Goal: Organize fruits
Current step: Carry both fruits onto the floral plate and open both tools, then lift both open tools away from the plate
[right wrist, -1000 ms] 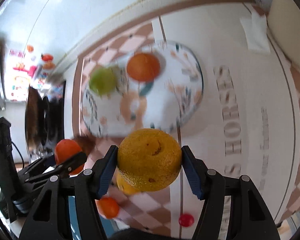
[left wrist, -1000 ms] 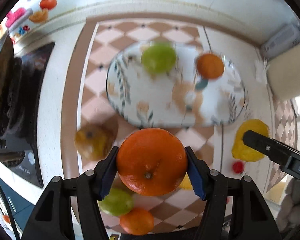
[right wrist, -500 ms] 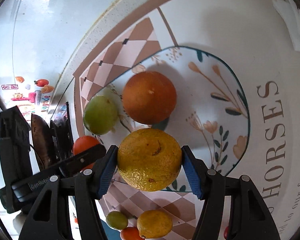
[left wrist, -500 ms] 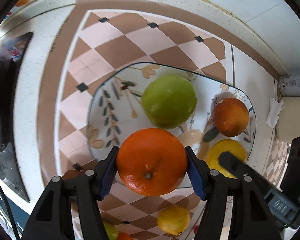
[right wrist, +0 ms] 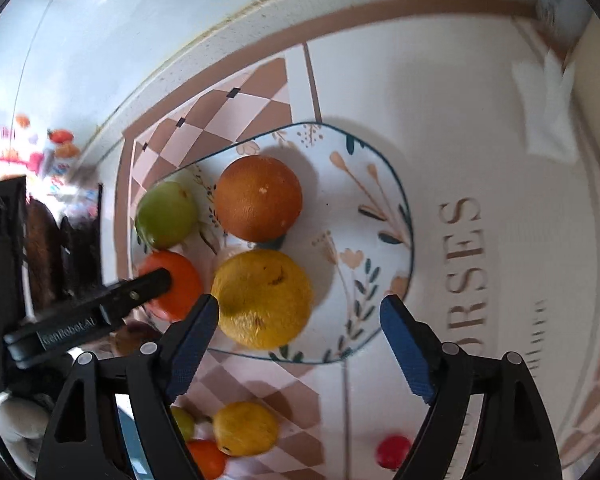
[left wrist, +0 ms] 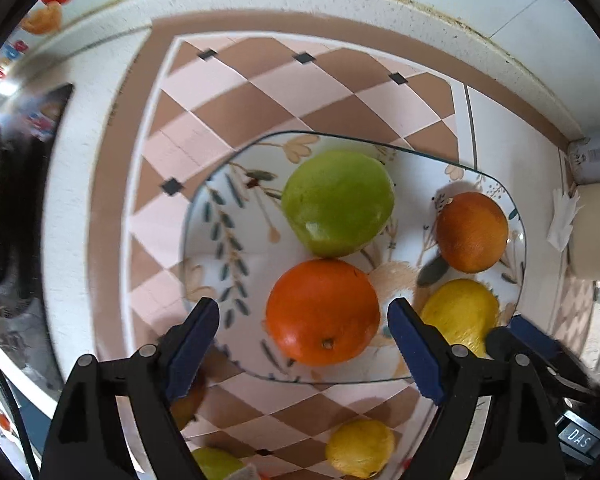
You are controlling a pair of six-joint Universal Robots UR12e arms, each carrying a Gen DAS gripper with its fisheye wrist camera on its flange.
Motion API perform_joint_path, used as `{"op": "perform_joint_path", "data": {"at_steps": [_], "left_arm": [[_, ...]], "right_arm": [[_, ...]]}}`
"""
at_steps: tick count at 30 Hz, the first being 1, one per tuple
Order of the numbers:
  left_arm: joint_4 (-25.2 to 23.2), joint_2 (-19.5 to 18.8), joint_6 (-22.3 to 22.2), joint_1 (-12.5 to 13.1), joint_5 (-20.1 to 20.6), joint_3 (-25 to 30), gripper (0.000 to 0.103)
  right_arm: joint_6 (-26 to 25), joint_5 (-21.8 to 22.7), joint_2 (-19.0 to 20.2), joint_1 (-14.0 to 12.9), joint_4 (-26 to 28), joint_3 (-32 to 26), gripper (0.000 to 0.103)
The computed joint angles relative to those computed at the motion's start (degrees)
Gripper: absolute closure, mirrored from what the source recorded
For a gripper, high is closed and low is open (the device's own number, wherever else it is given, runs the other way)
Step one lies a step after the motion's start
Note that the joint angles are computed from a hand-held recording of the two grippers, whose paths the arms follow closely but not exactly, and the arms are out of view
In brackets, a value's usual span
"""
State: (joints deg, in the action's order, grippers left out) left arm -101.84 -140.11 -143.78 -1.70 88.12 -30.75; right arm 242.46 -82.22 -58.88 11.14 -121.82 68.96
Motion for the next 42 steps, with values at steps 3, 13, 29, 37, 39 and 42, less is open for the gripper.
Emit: {"op": "perform_joint_path", "data": {"at_steps": [3,13,29,37,39,42], "left_arm": [[5.84,3.18,0.9,0.39,0.79,-5.23,0.017],[17.83,10.72,4.35,3.03,0.0,-16.32,0.017],[25.54,19.58,9.38,6.83,-8.09,-26.09,0.017],[26.5,22.31,11.54,8.38,-11.87,-28.33,0.017],[26.03,22.86,11.81,8.84,-12.89,-28.44,0.017],[25.44,23.46,11.9,9.44,-14.33,-28.41,0.017]], "right_arm": [[-2.88,-4.23,0.71,1.26,5.85,-3.52,0.018],[-5.07,-14.12,1.91,4.89,18.92,-10.47,0.009],[-0.74,-23.95,0.5,10.08,22.59,-13.78,0.009],[1.21,-26.77,-0.35,12.08,23.1,-14.7,0.009],[1.8,-27.22,-0.63,12.57,22.91,-14.81,0.009],[2.48,-27.8,-0.87,13.21,22.7,-15.28,0.009]]}}
